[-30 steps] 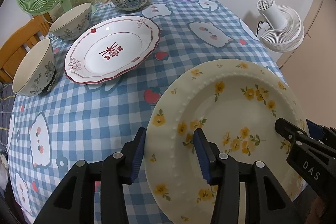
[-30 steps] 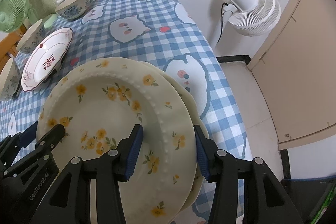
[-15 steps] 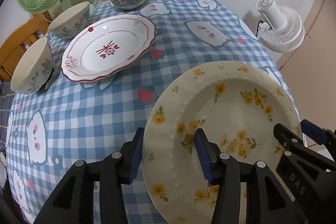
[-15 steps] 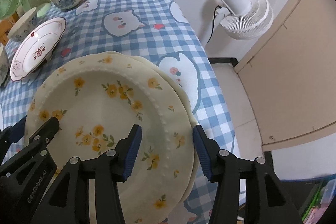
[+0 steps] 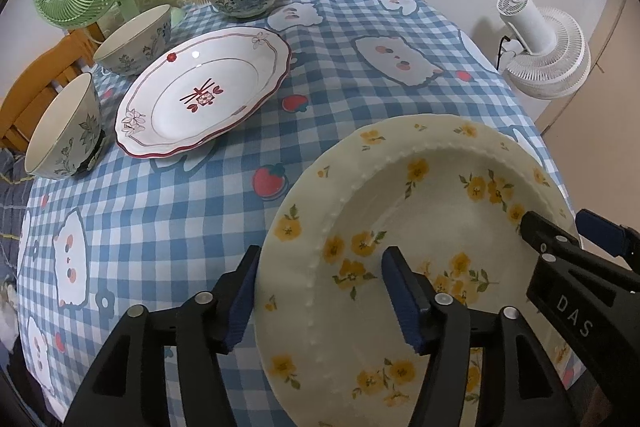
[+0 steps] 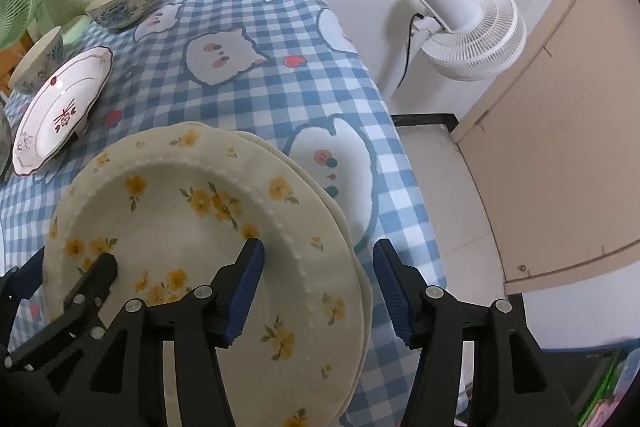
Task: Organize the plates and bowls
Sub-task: 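Lower the stacked yellow-flower plates onto the table with both grippers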
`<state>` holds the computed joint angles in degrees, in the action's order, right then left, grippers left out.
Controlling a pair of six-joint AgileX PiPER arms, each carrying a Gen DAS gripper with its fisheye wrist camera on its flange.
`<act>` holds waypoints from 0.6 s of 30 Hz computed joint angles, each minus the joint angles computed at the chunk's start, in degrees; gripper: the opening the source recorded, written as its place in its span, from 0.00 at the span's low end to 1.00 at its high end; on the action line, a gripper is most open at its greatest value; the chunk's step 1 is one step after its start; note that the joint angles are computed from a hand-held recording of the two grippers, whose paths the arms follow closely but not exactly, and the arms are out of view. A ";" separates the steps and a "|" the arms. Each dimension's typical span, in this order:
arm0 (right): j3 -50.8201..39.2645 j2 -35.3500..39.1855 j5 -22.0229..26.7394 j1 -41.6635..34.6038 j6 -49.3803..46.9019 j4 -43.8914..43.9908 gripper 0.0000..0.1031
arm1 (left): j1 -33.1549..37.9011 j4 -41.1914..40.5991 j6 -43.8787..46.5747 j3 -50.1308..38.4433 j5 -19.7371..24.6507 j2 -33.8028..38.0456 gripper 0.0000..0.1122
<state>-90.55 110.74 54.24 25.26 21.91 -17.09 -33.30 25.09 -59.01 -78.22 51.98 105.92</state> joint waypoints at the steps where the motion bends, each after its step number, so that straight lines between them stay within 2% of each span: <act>1: -0.26 0.20 -0.36 -0.26 -0.81 0.67 0.59 | -0.07 0.06 -0.41 -0.22 0.10 0.20 0.57; 10: -1.07 0.98 -2.29 -2.07 -4.12 2.83 0.66 | -1.26 2.00 -4.46 -2.48 2.41 2.16 0.63; 18: -5.45 2.43 -0.46 -3.51 -11.08 6.91 0.67 | -1.33 1.65 -4.77 -3.85 4.15 2.40 0.65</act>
<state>-95.99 113.17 53.78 21.75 10.83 -10.18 -34.63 26.74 -63.78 -82.07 56.13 108.32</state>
